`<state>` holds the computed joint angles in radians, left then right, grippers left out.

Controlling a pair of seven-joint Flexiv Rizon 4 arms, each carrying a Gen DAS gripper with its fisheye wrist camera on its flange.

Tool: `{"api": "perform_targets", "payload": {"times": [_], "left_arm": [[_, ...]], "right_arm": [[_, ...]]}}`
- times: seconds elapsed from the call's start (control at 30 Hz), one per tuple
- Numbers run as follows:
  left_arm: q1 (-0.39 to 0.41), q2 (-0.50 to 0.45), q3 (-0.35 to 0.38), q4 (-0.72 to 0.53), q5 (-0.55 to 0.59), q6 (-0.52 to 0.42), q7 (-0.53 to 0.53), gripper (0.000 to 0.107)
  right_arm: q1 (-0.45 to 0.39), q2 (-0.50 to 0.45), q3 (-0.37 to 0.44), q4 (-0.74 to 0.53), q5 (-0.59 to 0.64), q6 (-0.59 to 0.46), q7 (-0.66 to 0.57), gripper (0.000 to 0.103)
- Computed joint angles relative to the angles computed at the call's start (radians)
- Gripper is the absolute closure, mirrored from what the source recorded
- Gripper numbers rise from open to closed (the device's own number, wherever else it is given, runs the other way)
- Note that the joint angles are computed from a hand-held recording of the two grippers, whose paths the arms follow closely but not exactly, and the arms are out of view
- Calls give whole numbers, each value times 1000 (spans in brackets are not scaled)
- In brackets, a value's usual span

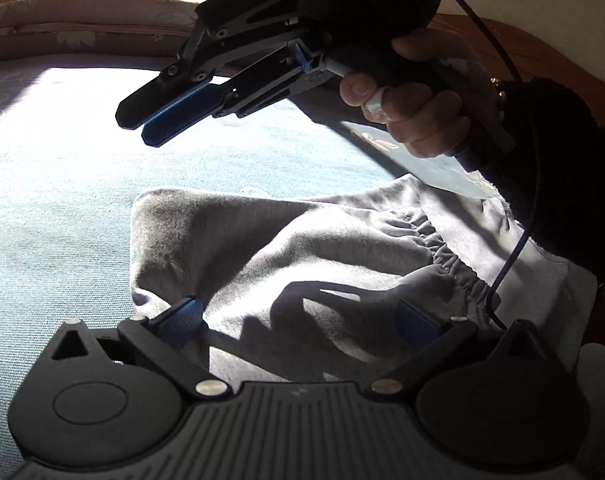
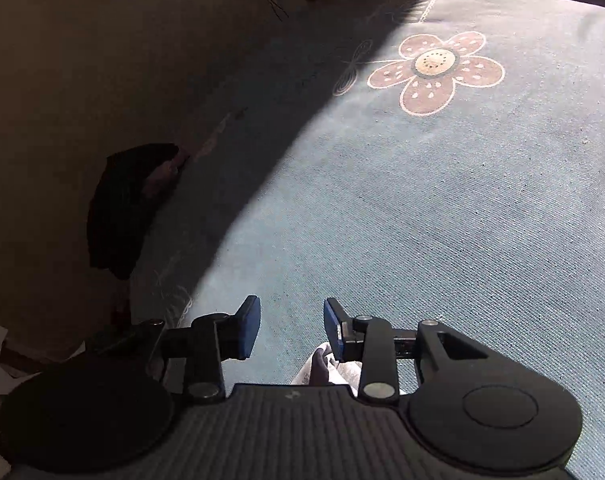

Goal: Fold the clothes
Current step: 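Open the right gripper and grasp a grey fabric corner beside the cuff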

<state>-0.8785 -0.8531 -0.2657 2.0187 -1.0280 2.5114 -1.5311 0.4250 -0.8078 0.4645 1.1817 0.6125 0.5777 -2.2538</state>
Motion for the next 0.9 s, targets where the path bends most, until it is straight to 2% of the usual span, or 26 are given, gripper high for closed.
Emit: {"api": "perform_targets", "payload": {"times": [0.07,0.13,0.2,0.27,0.33,0.43,0.53,0.63,0.8,0.9], "left_arm": [[0,3,-3,4,-1,3,-11,5],[3,10,-6,16,6,7,-32,5],[10,19,-6,39,43,20,-73,5],[29,25,-6,58,107,21,-120,5],[48,37,-6,76,161,-2,-156,5],[18,61,11,74,97,-78,-114,5],[-11,75,31,80,80,-95,-84,5],[-33,85,42,97,59,-73,-79,5],[-37,114,31,162,-13,-3,-126,5],[-43,122,14,183,-99,39,-151,5]], "right_arm": [[-5,59,-1,79,-11,63,-68,85],[19,92,-22,135,-56,108,-80,86],[48,95,-42,171,-105,142,-63,86],[89,82,-60,206,-158,225,-49,87],[116,71,-63,243,-206,330,-52,93],[123,76,-49,284,-264,411,-41,93],[118,106,-32,334,-317,467,-23,91],[89,130,15,373,-338,490,-45,90],[105,115,19,390,-379,512,10,90],[98,106,30,389,-382,522,44,89]]}}
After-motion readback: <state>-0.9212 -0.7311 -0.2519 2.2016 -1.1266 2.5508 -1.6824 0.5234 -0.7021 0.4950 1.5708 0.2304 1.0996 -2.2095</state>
